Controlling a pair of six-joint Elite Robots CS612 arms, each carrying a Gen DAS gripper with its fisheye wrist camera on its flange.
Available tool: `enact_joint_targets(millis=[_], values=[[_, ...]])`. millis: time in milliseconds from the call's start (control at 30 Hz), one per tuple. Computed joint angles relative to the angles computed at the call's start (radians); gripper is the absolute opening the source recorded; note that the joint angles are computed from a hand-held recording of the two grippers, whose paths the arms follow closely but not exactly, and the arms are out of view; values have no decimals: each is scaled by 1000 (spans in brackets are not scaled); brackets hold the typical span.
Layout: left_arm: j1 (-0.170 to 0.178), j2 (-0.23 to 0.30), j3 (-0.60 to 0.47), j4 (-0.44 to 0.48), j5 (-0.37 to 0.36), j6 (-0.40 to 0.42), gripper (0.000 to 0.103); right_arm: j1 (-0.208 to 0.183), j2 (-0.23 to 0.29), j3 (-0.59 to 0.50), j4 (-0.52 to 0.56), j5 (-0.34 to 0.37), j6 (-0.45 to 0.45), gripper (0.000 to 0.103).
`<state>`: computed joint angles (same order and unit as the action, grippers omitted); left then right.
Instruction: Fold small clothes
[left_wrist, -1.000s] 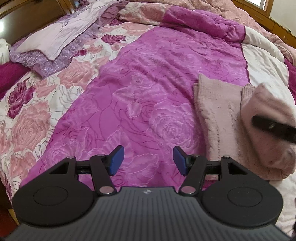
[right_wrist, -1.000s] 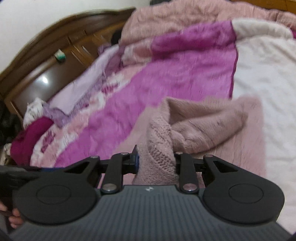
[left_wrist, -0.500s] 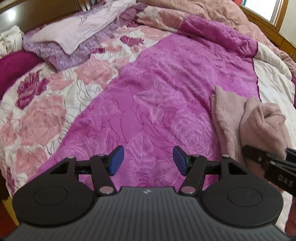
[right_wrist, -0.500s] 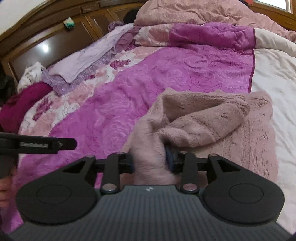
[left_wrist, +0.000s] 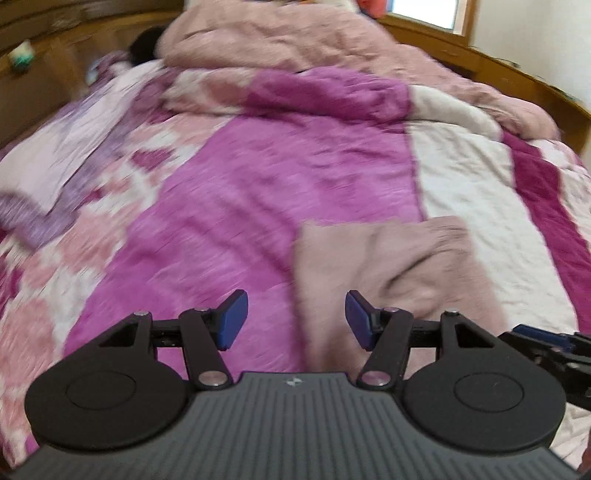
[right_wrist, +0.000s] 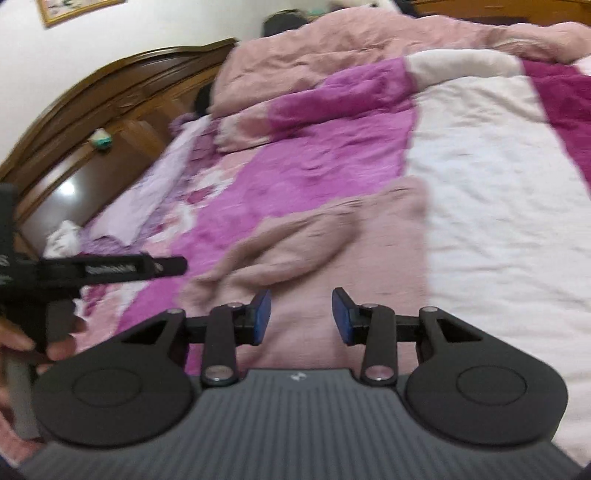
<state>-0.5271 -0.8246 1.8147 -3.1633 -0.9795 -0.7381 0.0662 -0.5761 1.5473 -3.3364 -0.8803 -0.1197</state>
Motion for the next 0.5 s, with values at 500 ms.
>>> enact_joint_targets(millis=[500], values=[[18,152,-232,26,-192,352,66,-38,39,-19,-14,-39,152,49]])
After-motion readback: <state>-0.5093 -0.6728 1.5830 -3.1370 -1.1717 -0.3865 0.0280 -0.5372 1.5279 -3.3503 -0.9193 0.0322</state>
